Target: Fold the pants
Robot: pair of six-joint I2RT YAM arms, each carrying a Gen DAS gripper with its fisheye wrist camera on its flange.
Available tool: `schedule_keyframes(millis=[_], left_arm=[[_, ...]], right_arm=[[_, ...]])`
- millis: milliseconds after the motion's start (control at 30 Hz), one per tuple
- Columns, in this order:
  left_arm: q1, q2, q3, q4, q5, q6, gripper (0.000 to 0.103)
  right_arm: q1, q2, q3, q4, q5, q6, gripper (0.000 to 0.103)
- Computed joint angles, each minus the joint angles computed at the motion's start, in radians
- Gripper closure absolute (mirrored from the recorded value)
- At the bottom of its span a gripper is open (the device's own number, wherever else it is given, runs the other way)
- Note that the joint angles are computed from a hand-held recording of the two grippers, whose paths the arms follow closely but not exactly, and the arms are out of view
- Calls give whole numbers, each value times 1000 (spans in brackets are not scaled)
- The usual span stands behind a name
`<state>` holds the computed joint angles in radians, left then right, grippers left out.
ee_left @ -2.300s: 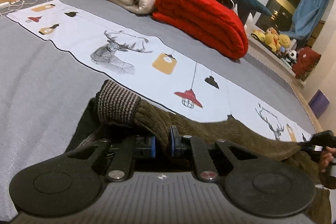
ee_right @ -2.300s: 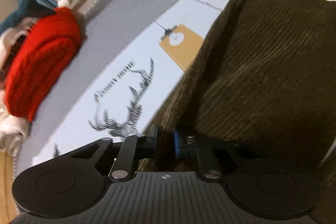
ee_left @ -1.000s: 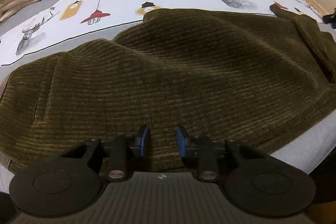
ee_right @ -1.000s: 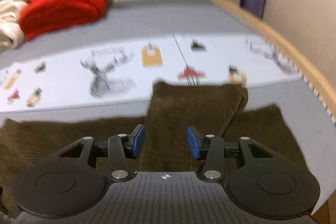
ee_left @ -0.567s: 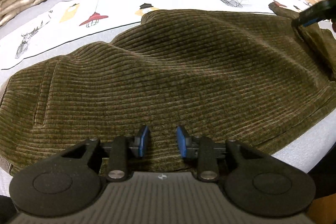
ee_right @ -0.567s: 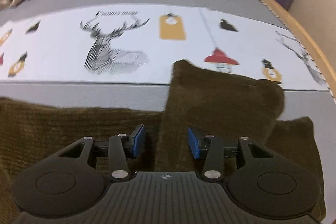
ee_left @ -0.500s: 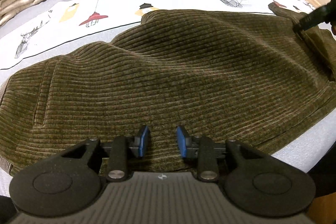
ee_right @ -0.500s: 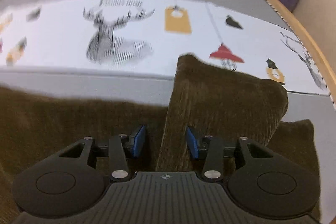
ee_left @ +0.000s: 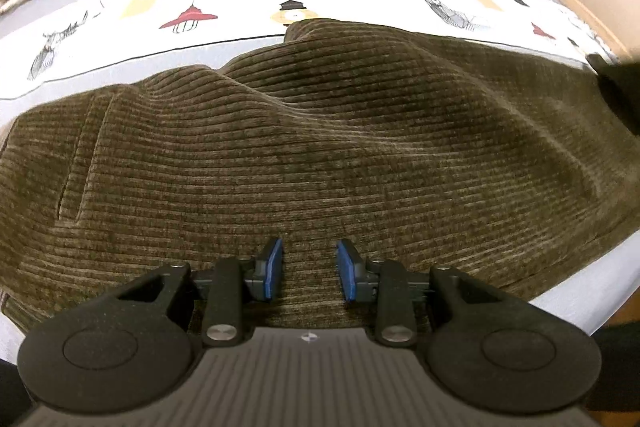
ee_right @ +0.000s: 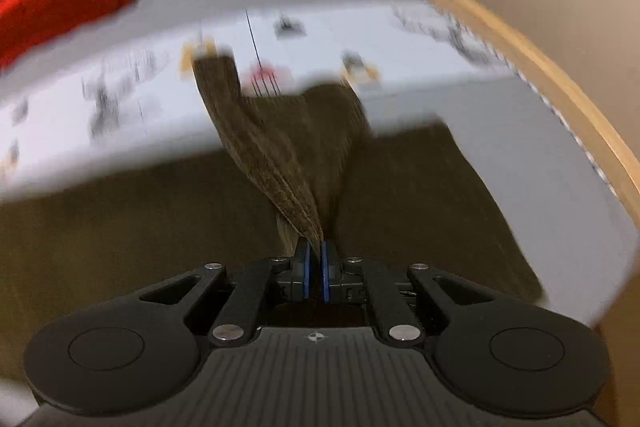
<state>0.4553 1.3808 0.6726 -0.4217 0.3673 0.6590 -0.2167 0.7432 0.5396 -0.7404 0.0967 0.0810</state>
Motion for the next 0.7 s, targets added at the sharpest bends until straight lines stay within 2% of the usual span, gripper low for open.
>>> schedule_keyframes(millis=[67,100,167,233,333,367,400,533,633,700], left_arm=[[2,16,20,-16,3,-26,68],[1,22,27,-21,3,-40,68],[-5,24,33,-28,-3,-64,67],[-12,17,24,-18,-9,-65,65],[-19,5,4,6,-14,-45,65],[-20,3,-1,13,-14,-41,65],[-20,0,-5,18,-15,-39,65],[-23,-14,-26,40,-18,-24,64],[-17,-19,-41,56,-7,-2,64],[-9,-16,-40,57,3,7,64]], right_arm=[[-210,-48,-28,-138,-153,-178,99],[-268,-73,-42,-176,-181,-232,102],[-361,-131,-63,-210,-194,-320,99],[-480,-155,-58,-225,-285,-382,98],[-529,-223,-41,-180,-354,-376,76],[-487,-260,-46,-152,-332,-339,64],[-405,-295,-53,-114,-287,-288,57],[-38,-215,-84,48,-95,-190,53],[250,-58,-104,146,88,-187,53],[346,49,-106,191,161,-222,53]])
